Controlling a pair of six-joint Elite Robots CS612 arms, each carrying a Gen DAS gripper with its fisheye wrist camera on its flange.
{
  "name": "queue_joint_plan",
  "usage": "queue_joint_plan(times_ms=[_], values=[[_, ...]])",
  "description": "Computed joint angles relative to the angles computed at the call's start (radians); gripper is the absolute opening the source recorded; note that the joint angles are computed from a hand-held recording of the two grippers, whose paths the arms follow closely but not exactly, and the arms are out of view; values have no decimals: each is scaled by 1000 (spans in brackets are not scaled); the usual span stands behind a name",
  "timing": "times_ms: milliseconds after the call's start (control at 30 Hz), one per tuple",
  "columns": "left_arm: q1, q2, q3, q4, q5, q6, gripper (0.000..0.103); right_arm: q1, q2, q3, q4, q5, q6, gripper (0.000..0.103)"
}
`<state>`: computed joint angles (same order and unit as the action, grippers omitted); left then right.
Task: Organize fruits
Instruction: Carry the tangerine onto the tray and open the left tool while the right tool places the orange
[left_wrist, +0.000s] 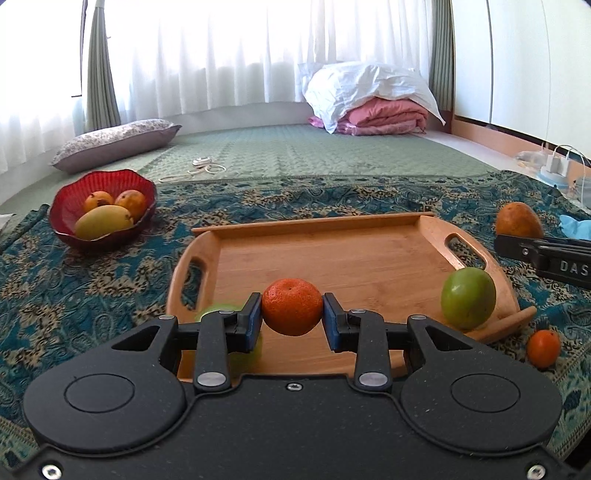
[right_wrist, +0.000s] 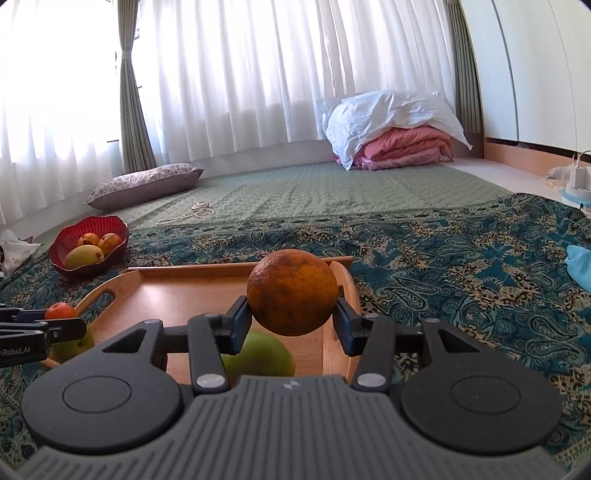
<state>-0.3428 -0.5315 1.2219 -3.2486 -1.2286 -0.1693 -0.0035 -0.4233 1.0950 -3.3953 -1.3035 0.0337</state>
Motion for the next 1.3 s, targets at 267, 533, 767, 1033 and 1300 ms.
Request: queue_joint_plan(times_ms=[267,533,767,1033,1300], values=[[10,34,-69,108,-61,-24,32,-5,43,-119,193,37,-9,52],[14,61,-114,173,-70,-32,32,-7,72,-187,313,56,-14,52],[17,70,-132,201,-70,-39,32,-12,85,-234,411,79,29,52],[18,76,-148,233,-72,-39,32,-11,92,-287,542,85,35,52],[20,79,-159,262,-87,-43,33,5,97,-343,677,18,-5,52]])
